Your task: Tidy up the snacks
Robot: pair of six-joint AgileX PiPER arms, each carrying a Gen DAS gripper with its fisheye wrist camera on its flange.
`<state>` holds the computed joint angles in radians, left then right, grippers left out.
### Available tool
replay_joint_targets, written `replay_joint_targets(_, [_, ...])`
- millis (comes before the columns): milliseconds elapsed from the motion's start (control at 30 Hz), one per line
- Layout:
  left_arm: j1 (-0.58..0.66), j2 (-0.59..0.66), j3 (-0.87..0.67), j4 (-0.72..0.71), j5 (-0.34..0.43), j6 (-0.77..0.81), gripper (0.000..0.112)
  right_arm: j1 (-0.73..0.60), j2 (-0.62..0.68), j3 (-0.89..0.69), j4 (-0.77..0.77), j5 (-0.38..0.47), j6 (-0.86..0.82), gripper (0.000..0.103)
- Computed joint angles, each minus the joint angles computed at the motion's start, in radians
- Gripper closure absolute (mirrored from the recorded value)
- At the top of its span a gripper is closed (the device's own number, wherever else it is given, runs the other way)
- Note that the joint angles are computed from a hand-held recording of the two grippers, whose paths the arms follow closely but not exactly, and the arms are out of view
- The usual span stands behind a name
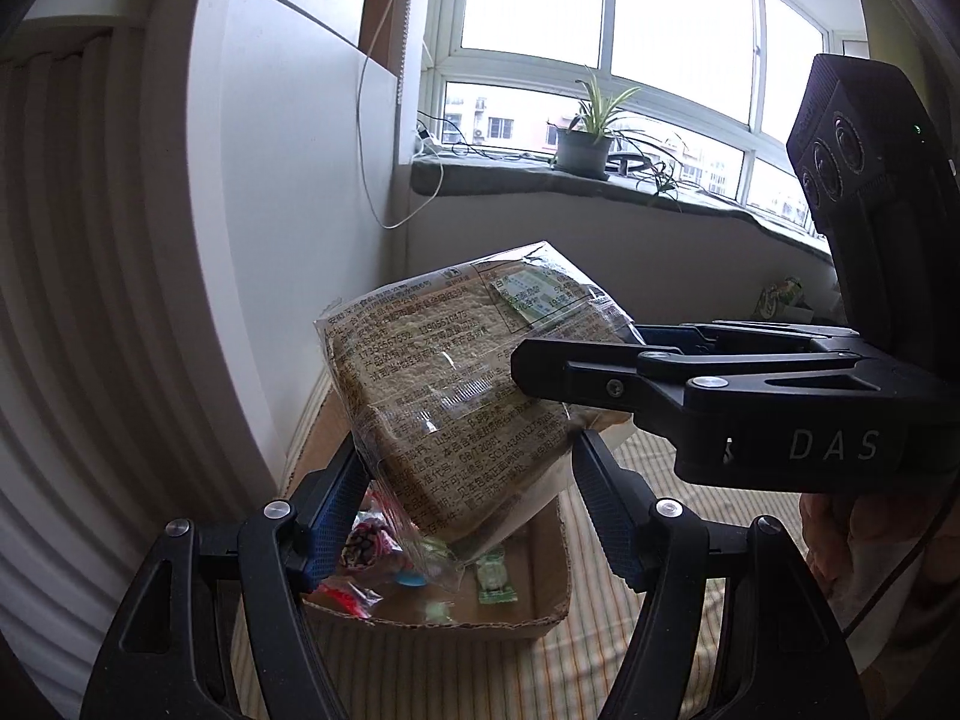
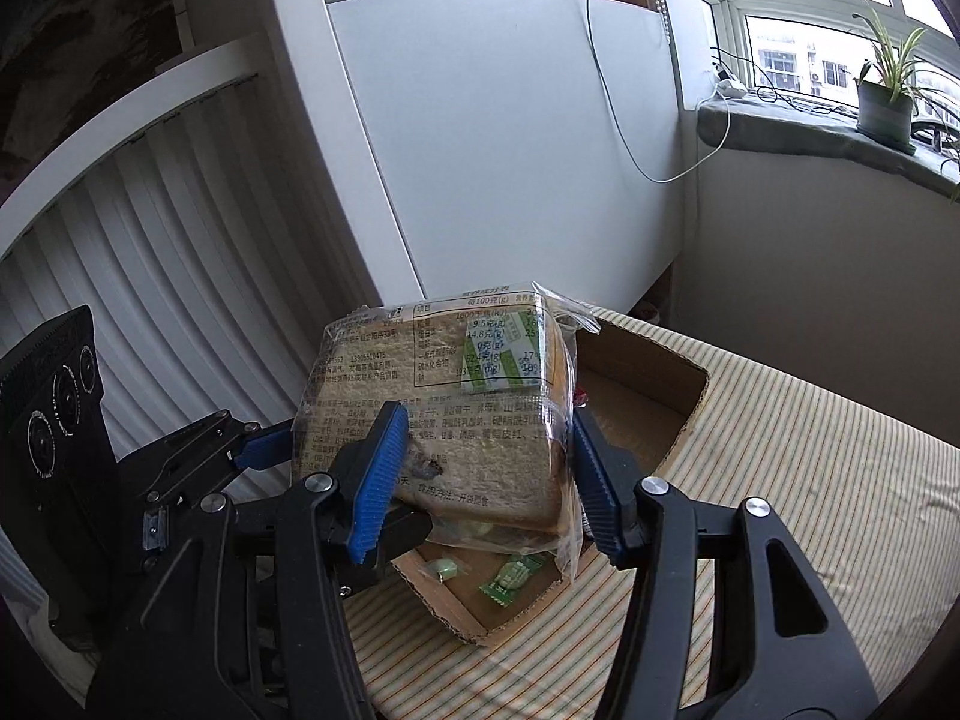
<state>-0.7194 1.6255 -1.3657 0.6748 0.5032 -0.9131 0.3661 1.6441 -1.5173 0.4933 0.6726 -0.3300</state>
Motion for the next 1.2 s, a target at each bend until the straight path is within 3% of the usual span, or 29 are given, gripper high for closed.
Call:
replay_joint_targets(467, [0.061,0.045,-0.023,-0.098,-0.027,0.097,0.043,-0.026,0.117,-0.091,0.053,0.034,-0.05,0.046])
replay_joint_targets(567, [0.074,0.073,-0.047,-0.128,-0.007,0.131,0.042,-0.008,0.121,-0.078,-0.068,-0.025,0.038,0.046])
replay_joint_targets(667, [0.054,0.085,-0.054,0.014,0.057,0.004,0.031,-0.025,0.115,-0.057,-0.043,-0.042,0.028,0.032])
replay_joint_targets(867, [0.069,0.052,-0.028,0.068,0.074,-0.081,0.031,-0.006,0.057,0.003,-0.099,-0.097,0.065,0.024])
replay_joint_targets(1000, [0.059,0.028,-0.013,0.113,0.094,-0.131,0.031,0.035,0.0,0.057,-0.252,-0.172,0.2,0.012])
replay_joint_targets(1200, [0.033,-0.006,0.015,0.17,0.118,-0.192,0.03,0.064,-0.008,0.045,-0.433,-0.161,0.378,0.003])
